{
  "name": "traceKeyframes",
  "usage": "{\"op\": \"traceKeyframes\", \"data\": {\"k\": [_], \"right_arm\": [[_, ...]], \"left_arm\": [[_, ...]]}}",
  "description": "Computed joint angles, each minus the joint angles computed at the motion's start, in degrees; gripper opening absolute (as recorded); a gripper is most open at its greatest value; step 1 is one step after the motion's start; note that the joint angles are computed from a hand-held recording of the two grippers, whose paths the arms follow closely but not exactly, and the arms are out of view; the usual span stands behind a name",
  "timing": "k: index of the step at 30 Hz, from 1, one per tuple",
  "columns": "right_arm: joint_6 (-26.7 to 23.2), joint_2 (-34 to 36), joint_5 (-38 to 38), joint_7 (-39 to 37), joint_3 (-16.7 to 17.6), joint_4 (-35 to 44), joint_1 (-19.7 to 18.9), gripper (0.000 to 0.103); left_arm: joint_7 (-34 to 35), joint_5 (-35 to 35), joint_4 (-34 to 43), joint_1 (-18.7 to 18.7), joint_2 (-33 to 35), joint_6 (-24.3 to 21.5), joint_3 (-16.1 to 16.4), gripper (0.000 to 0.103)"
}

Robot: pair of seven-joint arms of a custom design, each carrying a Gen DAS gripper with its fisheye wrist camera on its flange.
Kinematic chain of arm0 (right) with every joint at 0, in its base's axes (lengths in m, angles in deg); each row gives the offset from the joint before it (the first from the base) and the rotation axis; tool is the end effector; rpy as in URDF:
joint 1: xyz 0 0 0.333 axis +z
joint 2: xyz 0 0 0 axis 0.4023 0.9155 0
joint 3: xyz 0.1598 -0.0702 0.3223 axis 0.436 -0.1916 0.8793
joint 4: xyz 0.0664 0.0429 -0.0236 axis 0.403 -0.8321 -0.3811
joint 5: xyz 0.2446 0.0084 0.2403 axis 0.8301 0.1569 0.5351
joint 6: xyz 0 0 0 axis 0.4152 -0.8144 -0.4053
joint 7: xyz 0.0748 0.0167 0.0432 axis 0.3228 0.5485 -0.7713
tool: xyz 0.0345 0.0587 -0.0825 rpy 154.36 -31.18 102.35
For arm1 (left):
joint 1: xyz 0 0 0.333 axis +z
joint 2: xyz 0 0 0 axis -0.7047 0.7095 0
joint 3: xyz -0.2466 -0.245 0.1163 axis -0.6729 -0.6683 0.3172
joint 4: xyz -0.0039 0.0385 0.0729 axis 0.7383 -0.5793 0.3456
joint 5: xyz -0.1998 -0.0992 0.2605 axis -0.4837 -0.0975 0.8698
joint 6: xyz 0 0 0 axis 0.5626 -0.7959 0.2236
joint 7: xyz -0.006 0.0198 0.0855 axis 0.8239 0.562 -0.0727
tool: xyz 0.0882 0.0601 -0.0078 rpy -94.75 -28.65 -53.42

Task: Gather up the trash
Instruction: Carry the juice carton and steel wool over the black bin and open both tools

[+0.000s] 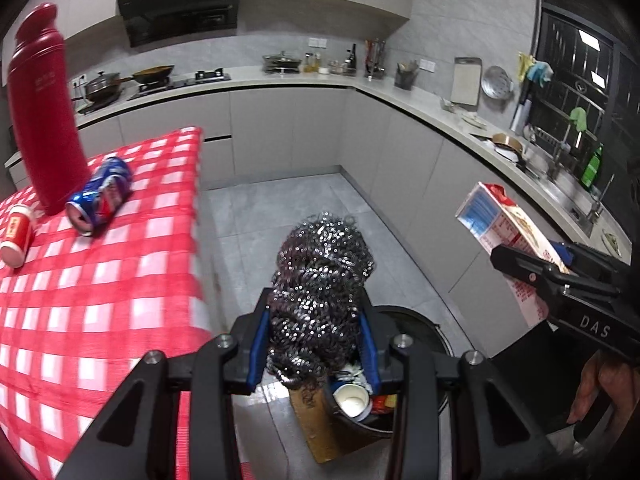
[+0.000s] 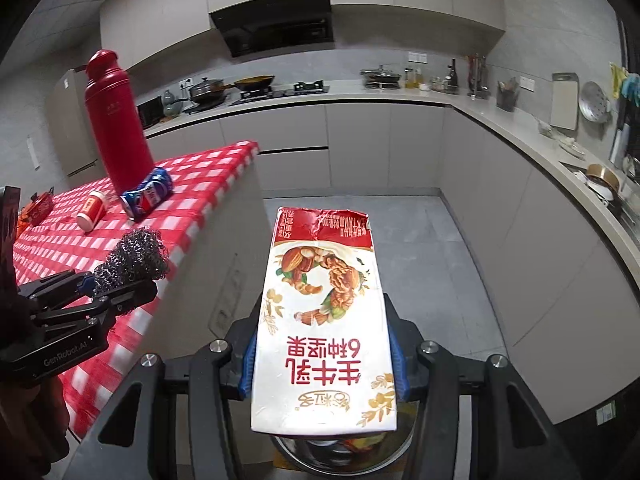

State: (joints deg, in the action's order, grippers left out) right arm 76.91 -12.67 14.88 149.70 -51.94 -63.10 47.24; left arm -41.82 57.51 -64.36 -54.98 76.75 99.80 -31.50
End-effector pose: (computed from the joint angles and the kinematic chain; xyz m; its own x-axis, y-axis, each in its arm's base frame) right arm 0.5998 0.2570 0.5861 0.4649 -0.8827 -0.0682 -0.6070 -0.2616 -0.7504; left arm 0.5360 -0.2233 0.5772 0.0506 -0.9936 0.1005 -0.6823 -0.1079 -0.7231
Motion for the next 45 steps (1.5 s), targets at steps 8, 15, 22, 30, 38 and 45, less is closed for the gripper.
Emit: {"op": "traceKeyframes", "data": {"k": [8, 15, 22, 30, 38, 45], "right_arm": [[0.47, -0.67, 2.75, -4.98, 0.31, -2.61, -3.40, 0.053], [-0.84, 0.29, 6.33, -11.92, 1.23, -3.76, -6.55, 0.053], [-3.33, 2.49, 8.68, -19.46, 1.82, -4.41, -8.21, 0.053], [-5.34, 5.61, 11.98, -27.00, 2.84, -4.17, -9.54, 0.053], [-6.76, 9.40, 13.48, -35.88, 3.91, -3.40, -10.10, 0.053], [-6.76, 12.53, 13.64, -41.86, 4.31, -2.39, -10.12, 0.053]], "left_arm": [[-3.37, 2.07, 3.60, -2.75, 4.30, -0.54, -0.37, 0.040], [-6.06, 2.62, 5.01, -4.82, 7.61, -1.29, -0.32, 0.040], [-9.56, 1.45, 4.25, -6.55, 10.47, -2.28, -0.41, 0.040], [-12.86, 1.60, 4.77, -8.37, 12.98, -3.37, -0.01, 0.040], [-14.76, 0.97, 6.47, -9.32, 17.08, -3.61, -0.07, 0.040], [-16.24, 1.12, 6.84, -9.53, 19.54, -0.54, 0.96, 0.052]]}}
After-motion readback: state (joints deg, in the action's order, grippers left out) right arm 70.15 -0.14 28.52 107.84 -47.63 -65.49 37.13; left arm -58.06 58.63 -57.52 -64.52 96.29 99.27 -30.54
